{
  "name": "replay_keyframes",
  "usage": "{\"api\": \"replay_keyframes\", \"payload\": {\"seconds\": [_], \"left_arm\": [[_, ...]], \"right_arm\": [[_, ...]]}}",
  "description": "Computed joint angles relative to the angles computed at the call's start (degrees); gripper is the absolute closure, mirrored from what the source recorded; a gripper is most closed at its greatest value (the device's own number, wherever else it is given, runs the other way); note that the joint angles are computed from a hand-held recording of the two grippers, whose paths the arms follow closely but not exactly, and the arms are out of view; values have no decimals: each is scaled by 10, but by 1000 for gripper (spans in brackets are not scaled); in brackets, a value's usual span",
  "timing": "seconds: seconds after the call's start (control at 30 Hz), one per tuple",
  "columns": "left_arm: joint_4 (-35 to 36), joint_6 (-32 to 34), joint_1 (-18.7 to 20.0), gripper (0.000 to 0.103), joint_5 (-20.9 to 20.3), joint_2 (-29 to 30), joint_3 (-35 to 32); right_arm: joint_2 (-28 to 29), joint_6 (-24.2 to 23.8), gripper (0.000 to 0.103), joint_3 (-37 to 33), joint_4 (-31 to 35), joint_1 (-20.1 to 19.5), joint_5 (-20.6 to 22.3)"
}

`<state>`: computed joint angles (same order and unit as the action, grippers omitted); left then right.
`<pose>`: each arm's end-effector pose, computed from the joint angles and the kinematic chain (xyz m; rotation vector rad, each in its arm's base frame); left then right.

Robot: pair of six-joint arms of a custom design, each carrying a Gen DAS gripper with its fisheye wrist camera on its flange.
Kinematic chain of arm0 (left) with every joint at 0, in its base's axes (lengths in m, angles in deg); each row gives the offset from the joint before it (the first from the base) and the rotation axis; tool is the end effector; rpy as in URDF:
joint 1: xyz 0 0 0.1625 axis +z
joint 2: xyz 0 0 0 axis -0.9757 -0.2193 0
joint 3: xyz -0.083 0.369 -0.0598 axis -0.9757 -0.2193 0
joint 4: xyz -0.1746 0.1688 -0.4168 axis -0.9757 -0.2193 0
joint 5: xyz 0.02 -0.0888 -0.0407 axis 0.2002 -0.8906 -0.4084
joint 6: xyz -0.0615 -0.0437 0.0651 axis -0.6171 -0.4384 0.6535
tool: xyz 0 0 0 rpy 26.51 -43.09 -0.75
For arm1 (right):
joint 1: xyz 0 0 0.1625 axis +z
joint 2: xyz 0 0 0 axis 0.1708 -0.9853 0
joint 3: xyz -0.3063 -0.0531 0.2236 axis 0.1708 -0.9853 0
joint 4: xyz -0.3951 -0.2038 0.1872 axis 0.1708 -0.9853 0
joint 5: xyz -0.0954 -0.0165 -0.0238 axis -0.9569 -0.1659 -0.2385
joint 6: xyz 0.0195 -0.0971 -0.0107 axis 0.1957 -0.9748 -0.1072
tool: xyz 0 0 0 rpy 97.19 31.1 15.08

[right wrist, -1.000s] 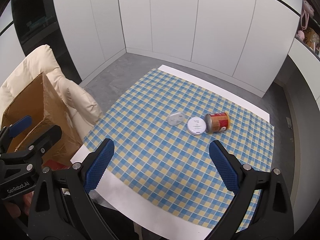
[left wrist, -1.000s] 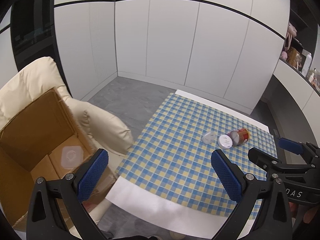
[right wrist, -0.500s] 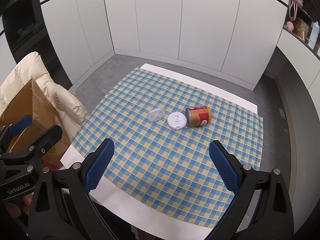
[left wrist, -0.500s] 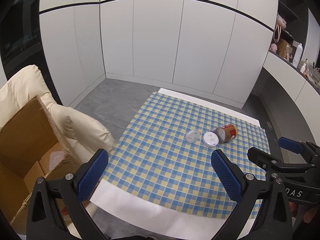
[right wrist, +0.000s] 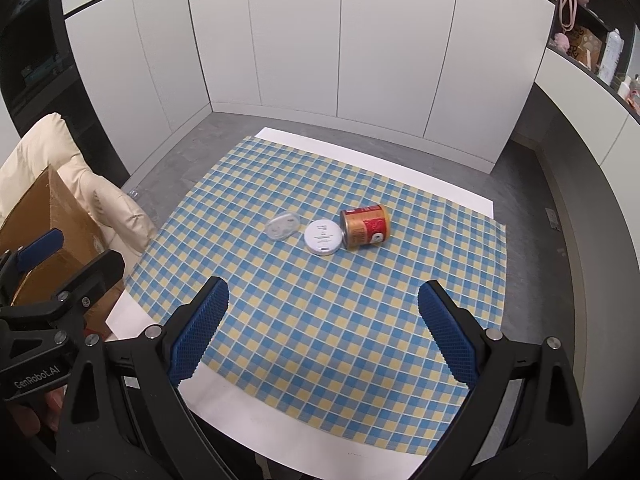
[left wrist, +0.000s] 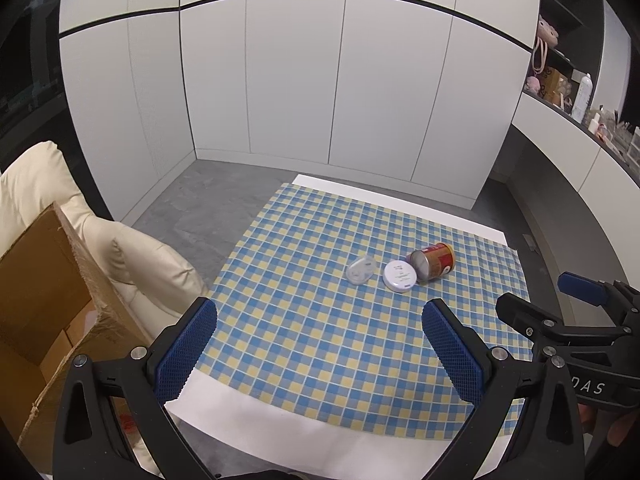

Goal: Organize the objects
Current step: 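Withdraw both open tools from the box back toward the checkered cloth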

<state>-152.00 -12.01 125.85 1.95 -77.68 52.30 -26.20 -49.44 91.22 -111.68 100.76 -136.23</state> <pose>-0.2563 -0.5999 0.2021 0.5726 2.3533 -0.8265 0.2778 -0.5853 0.1982 0.1668 -2.2073 0.7901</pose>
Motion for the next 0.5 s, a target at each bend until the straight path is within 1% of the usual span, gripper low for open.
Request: {"api": "replay_keyframes", "payload": {"seconds": [0.3,0.5], "left_arm": [[-1,1,-4,1,-8,9,-3],[7,3,-5,1,-22,15,-7]], "right_arm": [[-15,4,6,11,-2,-4,-7],[-24,5,6,17,2,-8,-7]]}}
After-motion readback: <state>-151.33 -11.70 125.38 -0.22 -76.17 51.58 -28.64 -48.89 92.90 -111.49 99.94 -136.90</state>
